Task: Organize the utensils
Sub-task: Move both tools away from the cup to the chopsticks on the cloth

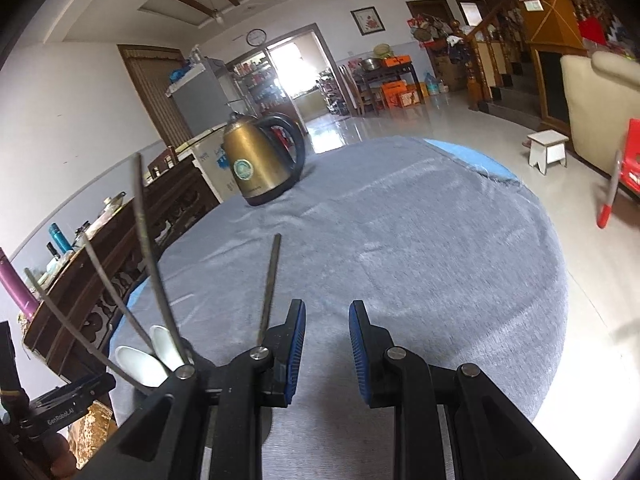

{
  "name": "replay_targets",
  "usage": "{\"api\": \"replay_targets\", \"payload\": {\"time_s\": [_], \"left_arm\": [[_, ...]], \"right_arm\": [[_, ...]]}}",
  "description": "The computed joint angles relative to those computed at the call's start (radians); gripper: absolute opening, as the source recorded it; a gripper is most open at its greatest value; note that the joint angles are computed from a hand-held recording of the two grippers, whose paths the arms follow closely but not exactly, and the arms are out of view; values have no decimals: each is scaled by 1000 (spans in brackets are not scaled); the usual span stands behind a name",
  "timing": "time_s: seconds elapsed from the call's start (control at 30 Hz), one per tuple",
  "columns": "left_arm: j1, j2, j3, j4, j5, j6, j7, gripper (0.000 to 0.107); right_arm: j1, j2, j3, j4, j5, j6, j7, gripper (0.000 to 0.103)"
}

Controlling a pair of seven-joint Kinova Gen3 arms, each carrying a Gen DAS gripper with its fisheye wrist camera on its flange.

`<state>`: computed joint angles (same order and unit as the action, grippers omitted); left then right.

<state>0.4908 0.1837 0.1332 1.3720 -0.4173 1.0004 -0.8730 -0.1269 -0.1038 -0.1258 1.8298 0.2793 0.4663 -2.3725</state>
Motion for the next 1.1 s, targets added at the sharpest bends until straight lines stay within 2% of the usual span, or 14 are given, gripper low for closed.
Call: {"api": "replay_targets", "payload": {"time_s": [0.3,0.37,0.43,0.57,0.63,0.73,0.83,1.1], "left_arm": [[-8,9,-6,-13,-8,18,-11,60],[-16,13,-13,-41,33,59,-39,60],[-50,-4,12,-42,69,57,-61,60],[-25,-28,4,-34,34,60,-44,60],[-29,-37,8,-28,44,63,-44,60],[-26,-50,16,-14,32,74,-36,60],[-34,-59,20,-6,43,86,-36,60],[-58,-52,23,14,73,91,-41,60]], "right_arm": [[20,-15,11,33,0,-35,10,25],[19,-8,13,11,-22,-2,18,25],[13,-16,19,1,-46,18,42,25],[24,-23,-16,-22,-2,42,49,25],[-6,-25,17,-27,-52,46,92,25],[-9,-38,14,-19,-79,56,124,25],[-23,-47,45,-15,-159,72,198,25],[-8,-35,119,-22,-356,139,363,25]]}}
